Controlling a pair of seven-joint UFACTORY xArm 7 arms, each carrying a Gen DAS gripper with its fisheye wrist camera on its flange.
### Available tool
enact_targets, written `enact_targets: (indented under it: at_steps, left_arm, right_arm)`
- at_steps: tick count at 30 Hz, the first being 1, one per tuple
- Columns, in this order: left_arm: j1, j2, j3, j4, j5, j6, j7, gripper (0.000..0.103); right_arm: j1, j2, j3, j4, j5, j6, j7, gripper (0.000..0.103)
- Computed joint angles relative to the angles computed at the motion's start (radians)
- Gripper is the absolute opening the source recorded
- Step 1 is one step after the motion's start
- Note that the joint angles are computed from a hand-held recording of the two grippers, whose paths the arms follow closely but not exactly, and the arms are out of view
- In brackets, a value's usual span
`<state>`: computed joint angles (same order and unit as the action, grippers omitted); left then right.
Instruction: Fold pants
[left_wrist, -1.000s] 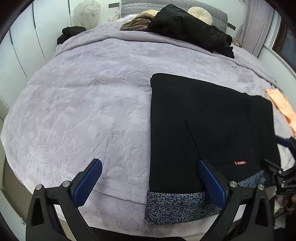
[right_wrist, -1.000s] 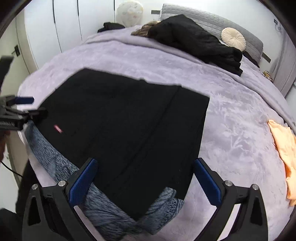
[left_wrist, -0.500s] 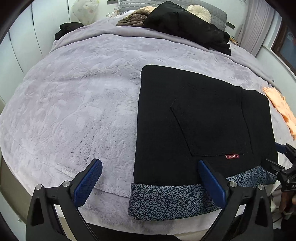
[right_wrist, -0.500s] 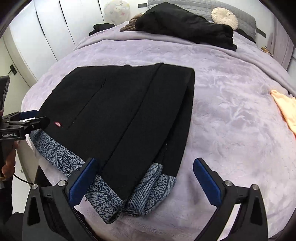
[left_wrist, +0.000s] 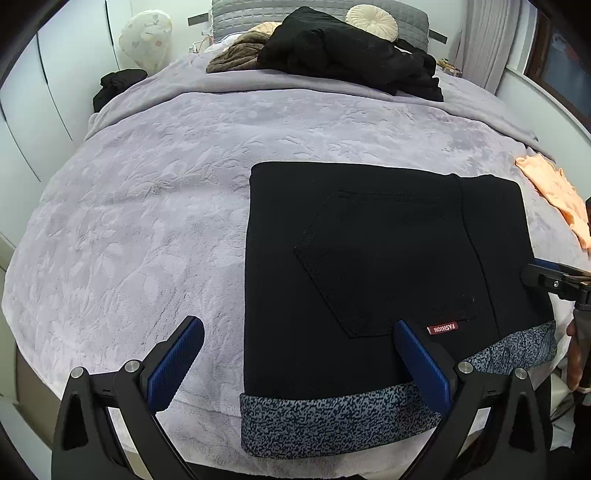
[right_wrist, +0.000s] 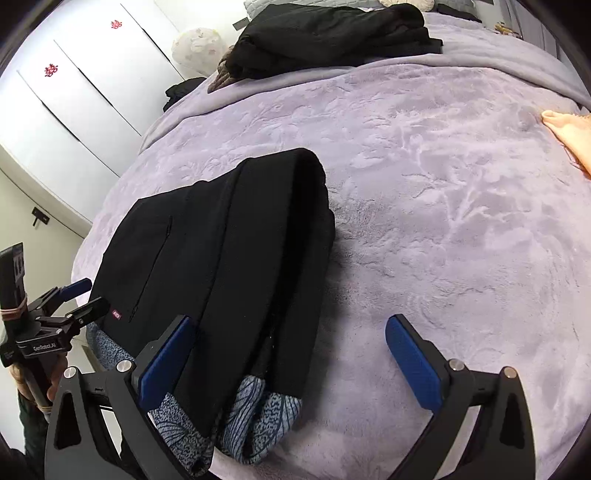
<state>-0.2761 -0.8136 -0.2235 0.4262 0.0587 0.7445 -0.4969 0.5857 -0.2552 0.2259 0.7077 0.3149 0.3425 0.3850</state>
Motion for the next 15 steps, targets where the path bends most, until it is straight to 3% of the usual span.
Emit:
enact_targets:
  at_steps: [4, 8, 15]
  left_arm:
    - [-0.016, 0.052, 0.032, 0.007, -0.031, -0.051, 0.025, 0.103]
    - [-0.072, 0.124, 0.126, -0.005, -0.142, -0.144, 0.101, 0.103]
    - [-0.092, 0.171, 0.161, -0.03, -0.261, -0.239, 0.161, 0.103]
  right_arm:
    - [0.078, 0.06, -0.067, 0.031, 0.198, -0.03, -0.182, 0.103]
    - [0.107, 0.132, -0.081, 0.085, 0.429, -0.024, -0.386, 0.103]
    - [0.066, 0.175, 0.001, 0.109, 0.525, -0.059, -0.464, 0.103]
